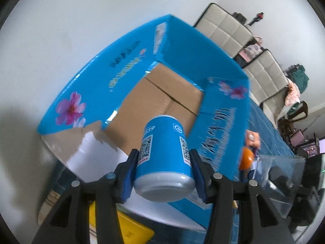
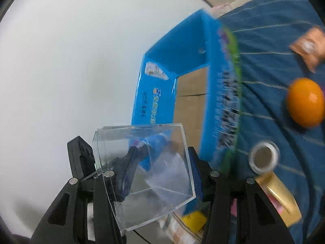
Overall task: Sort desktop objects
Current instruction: 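Carry the blue can with the left tool while the right tool carries the clear box over the cardboard box, then open the left tool to drop the can while the right tool releases the clear box into the cardboard box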
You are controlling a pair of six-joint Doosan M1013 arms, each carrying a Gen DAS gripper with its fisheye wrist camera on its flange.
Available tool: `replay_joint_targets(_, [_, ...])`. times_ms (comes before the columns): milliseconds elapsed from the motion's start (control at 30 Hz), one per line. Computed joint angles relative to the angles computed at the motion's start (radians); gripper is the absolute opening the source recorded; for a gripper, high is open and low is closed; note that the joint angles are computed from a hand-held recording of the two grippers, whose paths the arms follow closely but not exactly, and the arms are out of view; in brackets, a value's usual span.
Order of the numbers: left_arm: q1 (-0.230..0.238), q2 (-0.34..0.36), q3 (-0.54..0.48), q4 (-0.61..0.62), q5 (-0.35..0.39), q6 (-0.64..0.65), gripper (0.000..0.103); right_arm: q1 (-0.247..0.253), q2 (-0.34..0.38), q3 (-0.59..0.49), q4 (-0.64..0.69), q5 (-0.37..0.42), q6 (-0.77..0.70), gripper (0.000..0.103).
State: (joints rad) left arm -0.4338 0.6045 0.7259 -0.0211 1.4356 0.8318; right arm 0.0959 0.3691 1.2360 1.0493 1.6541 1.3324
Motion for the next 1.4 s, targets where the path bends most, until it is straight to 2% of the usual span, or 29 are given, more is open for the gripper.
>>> replay_joint_targets(233, [0.022,0.006,0.024,0.034,0.016,0.008,0.046,0.092,0.004,-0.034,-0.184,-0.005,-0.01,0.051])
replay_joint_targets(333, [0.026,-0.001,0.039,0.038,0.014,0.038,0.047,0.126,-0.003,-0.054,-0.289,-0.025,-0.063,0.051])
replay_joint_targets(467, [0.023,-0.004,0.043,0.05,0.016,0.05,0.047,0.149,-0.013,-0.06,-0.376,-0.047,-0.104,0.051])
replay_joint_targets(700, [0.021,-0.002,0.04,0.057,0.027,0.063,0.046,0.173,-0.029,-0.052,-0.452,-0.086,-0.118,0.051])
replay_joint_targets(967, [0.017,-0.002,0.038,0.075,0.04,0.071,0.047,0.183,-0.029,-0.05,-0.475,-0.098,-0.139,0.052])
replay_joint_targets(1100, [0.017,-0.003,0.039,0.082,0.041,0.069,0.047,0.183,-0.026,-0.054,-0.476,-0.09,-0.143,0.056])
replay_joint_targets(1233, [0.02,0.0,0.032,0.071,0.052,0.05,0.05,0.193,-0.018,-0.073,-0.506,-0.043,-0.174,0.057])
replay_joint_targets(1300, [0.025,-0.006,0.035,0.049,0.047,0.027,0.052,0.176,-0.028,-0.068,-0.472,-0.048,-0.201,0.057])
replay_joint_targets(1400, [0.023,-0.022,0.04,0.048,0.028,0.006,0.053,0.126,-0.062,-0.051,-0.381,-0.104,-0.273,0.058])
